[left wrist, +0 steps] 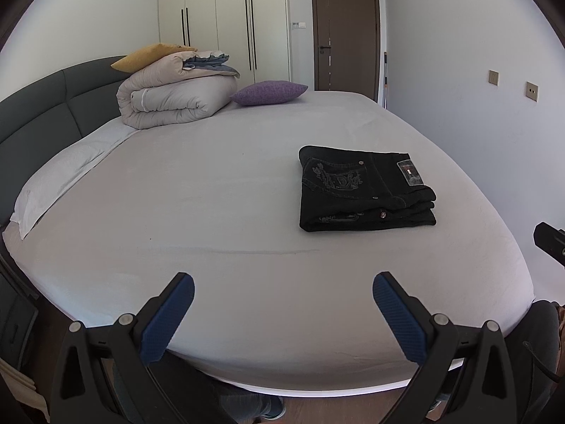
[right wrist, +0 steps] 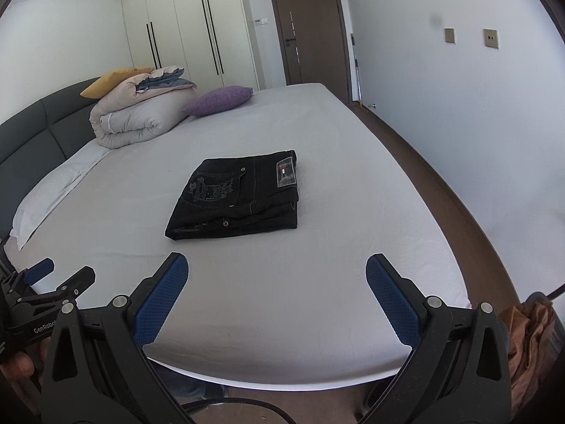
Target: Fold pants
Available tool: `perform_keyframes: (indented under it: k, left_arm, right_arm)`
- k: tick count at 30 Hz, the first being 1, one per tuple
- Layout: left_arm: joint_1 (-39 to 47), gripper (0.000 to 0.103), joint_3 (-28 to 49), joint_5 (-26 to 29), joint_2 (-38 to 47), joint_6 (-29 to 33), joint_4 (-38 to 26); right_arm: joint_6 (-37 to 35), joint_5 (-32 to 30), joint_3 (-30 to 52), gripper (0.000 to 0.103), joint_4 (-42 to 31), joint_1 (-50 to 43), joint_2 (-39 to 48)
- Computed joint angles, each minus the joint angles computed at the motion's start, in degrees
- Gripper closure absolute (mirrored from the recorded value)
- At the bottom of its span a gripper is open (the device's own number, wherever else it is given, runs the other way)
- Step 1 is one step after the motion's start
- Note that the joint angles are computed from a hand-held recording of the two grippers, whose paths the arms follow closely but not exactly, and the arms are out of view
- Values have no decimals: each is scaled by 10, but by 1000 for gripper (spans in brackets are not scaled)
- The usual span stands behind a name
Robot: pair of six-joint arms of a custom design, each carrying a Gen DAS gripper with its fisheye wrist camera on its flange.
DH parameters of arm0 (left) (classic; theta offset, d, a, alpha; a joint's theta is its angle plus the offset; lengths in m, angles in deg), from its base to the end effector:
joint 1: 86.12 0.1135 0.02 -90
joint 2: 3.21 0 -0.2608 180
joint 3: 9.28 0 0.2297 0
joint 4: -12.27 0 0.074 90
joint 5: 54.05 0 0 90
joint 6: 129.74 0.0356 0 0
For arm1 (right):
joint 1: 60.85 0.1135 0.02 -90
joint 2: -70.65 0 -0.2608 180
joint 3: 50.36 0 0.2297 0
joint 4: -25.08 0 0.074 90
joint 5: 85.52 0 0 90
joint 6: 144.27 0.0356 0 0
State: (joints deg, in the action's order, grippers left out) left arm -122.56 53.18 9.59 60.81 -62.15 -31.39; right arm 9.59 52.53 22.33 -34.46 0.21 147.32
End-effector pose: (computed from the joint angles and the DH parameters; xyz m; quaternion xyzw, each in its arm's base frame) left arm 0.1783 -0.1120 0.2665 0.0237 0.9041 0.0014 0.4266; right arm 0.1357 0.1908 0.2638 0.1149 0.8865 0.0022 0.4481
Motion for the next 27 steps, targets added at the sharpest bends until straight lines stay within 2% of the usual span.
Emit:
perform_keyframes:
  k: [27]
  left_arm:
    - [12, 0, -8, 17, 7, -2, 6]
  right_arm:
    - [-13, -40, 2, 0, 55, -20, 58]
